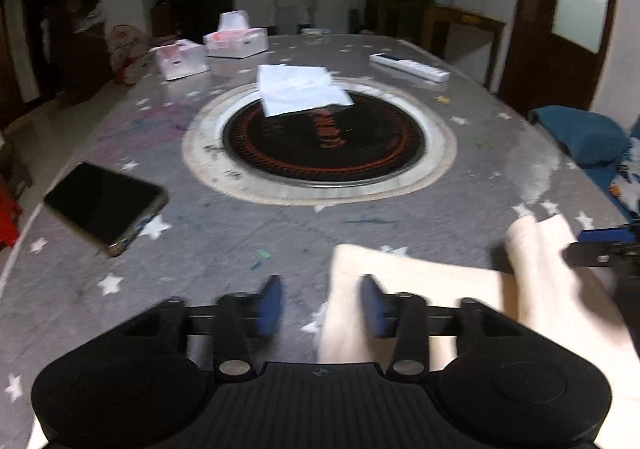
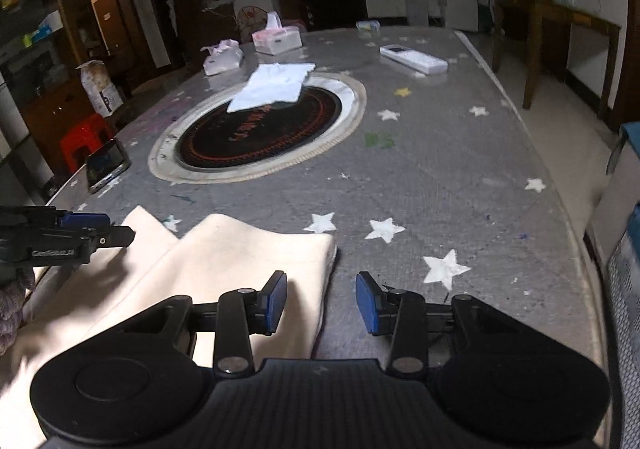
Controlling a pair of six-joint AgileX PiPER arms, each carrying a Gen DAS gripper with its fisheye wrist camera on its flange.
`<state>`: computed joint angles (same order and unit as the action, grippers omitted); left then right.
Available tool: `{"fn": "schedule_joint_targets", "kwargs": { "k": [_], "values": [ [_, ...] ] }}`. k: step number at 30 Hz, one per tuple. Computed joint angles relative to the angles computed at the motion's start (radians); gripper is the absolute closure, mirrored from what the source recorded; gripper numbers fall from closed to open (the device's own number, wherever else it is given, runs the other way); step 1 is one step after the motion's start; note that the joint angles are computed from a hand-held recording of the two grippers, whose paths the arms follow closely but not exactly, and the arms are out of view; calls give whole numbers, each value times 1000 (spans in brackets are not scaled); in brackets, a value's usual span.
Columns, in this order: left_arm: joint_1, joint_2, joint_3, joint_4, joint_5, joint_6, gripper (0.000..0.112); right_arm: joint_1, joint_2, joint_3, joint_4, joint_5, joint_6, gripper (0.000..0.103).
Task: Fold clothes
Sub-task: 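Lay the sweatshirt flat on the table and open both grippers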
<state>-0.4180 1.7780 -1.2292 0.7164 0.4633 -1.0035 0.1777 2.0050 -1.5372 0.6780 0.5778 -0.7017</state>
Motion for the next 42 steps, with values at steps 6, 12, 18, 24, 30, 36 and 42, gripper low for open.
{"fn": "schedule_joint_targets", "kwargs": {
  "k": [6,12,18,24,30,36,42],
  "values": [
    [-17,-23,44,172,-10,-124,108,30,-5,7,-28,-38,-27,99],
    [31,-57,75,286,57,-281,108,72,-8,15,-176,-151,67,99],
    [70,-50,90,228,41,-242,100,92,7,-2,-268,-169,142,86],
    [20,-132,146,244,76,-260,94,67,-115,110,-70,-100,-93,85],
    [-83,-255,257,218,61,-235,86,43,-319,325,105,50,-368,85],
    [-201,-333,353,246,75,-313,86,56,-514,498,103,203,-456,85],
    [-276,-351,404,288,107,-391,85,99,-634,632,3,215,-406,85]
  ]
}}
